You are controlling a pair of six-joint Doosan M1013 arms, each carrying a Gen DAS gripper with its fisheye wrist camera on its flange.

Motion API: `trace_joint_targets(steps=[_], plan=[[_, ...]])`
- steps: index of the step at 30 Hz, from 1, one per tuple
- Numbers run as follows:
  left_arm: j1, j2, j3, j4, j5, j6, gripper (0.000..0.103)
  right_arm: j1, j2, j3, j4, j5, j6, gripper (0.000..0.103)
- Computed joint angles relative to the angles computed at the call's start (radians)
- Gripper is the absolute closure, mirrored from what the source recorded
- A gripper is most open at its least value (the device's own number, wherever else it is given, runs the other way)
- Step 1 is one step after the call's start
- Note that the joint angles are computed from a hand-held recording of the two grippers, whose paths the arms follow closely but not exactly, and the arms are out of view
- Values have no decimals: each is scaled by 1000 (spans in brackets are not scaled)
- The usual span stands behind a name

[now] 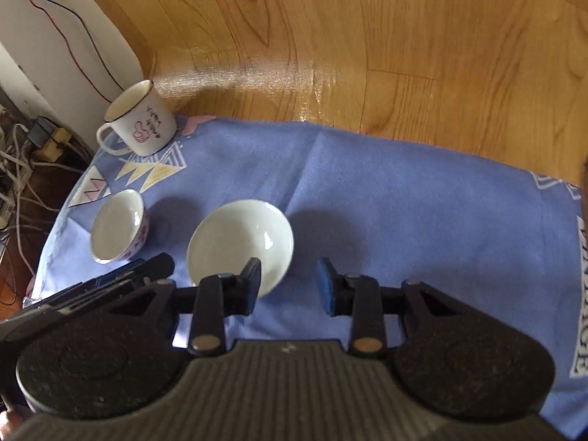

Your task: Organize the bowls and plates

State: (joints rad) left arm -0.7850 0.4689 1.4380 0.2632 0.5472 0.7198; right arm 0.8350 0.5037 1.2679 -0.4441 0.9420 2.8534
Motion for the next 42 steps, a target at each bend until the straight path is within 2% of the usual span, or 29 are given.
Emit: trace_joint_targets(steps=[4,7,9,10,13,18,23,27,34,42], plan=[[18,40,-45,-132,11,106,70,-23,27,-22,39,1,-33,66],[21,61,-65,-192,21,156,85,-33,37,-23,67,-6,-39,71],[24,65,-61,-247,9,197,94,-38,36,-13,94,-23,-38,83],[22,61,-55,-242,-1,195,95,-39,34,-9,106,-34,-47,96],[10,39,-43,-222,12,191,96,-16,31,-16,54,3,-44,95],[-8,-35,28,-230,-41,183,96,29,-27,33,-11,-8,1,95],[-59,-104,99,-167,-84,118,96,96,-80,84,-93,28,82,95],[-100,-136,137,-188,-103,127,96,139,-121,134,-130,68,149,95],[-167,-137,148,-213,-102,165,96,182,-173,218,-155,126,249,94],[-204,-113,130,-173,-57,129,96,188,-199,285,-150,105,314,94]])
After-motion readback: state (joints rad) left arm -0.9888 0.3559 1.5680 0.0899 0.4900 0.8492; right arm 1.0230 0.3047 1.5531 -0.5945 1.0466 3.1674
